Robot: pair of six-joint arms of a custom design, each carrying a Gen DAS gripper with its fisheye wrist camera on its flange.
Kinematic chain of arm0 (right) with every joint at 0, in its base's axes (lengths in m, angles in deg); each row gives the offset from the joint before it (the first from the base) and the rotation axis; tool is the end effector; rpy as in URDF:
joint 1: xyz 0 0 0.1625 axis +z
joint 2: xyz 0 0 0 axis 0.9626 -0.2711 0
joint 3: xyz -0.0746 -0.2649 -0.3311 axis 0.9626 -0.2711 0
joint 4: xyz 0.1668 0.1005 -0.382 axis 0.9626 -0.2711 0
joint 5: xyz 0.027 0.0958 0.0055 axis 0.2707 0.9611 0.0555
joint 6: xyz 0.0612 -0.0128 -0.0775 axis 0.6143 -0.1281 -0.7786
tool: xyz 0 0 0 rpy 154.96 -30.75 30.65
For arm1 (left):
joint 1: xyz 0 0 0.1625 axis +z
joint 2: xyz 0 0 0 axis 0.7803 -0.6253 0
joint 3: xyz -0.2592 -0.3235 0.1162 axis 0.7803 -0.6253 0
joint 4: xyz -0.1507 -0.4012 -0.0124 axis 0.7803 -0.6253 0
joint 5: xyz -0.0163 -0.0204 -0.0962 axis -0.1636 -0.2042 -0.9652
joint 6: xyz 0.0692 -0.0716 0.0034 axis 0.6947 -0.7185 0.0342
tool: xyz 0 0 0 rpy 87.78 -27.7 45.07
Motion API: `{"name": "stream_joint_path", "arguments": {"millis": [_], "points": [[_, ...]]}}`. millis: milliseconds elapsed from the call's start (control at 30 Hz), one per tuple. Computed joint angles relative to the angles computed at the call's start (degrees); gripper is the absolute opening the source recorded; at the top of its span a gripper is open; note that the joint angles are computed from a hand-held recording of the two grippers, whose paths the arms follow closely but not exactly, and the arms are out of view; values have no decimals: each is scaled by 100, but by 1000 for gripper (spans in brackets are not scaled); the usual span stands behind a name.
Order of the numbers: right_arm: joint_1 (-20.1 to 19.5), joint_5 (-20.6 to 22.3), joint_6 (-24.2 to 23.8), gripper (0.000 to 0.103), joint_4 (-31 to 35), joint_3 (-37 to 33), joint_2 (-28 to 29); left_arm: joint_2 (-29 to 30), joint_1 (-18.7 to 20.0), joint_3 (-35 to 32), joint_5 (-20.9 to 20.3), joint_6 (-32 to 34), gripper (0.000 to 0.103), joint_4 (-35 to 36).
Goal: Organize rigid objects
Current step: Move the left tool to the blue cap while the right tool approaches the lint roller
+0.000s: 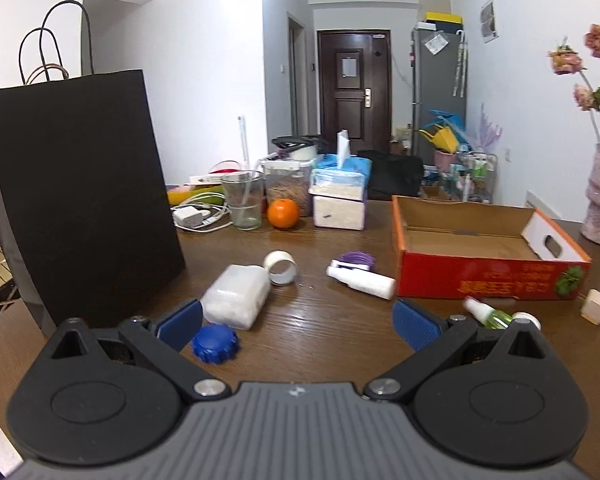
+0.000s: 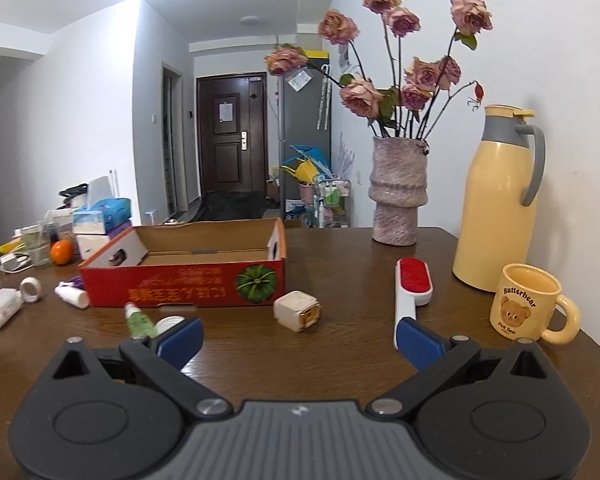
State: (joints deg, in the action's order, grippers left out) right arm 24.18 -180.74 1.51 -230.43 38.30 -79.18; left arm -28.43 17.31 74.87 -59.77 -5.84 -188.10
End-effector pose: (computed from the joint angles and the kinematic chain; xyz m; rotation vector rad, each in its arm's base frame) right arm 0.1573 -0.5828 0.0860 0.1437 -1.7998 1.4312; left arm -0.0717 -0.7157 0.2190 0.5974 2.0233 -1.2502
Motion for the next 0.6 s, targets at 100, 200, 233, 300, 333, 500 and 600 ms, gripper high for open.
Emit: {"name": "stream_joint_path", "arguments": {"millis": [100, 200, 233, 300, 333, 500, 600], "points": [[-130, 116, 6, 103, 6, -40, -54, 105, 70, -253, -7, -38, 103, 78], [-247, 194, 58, 103, 79, -67, -122, 174, 133, -437, -80, -65, 103, 164], [-282, 223, 42, 103, 91, -84, -136, 225, 143, -520, -58, -37, 103, 141], [-357, 280, 9, 103, 117, -134, -163, 315, 178, -674, -65, 25, 103, 140], [-395, 281, -39, 103, 127, -189, -162, 365, 191, -760, -46, 88, 103, 160], [-582, 279, -229, 103, 190, -463, -133, 592, 284, -1165, 13, 212, 103, 345], [-724, 308, -71, 103, 496, -522, -220, 705, 356, -1409, 3, 196, 103, 557]]}}
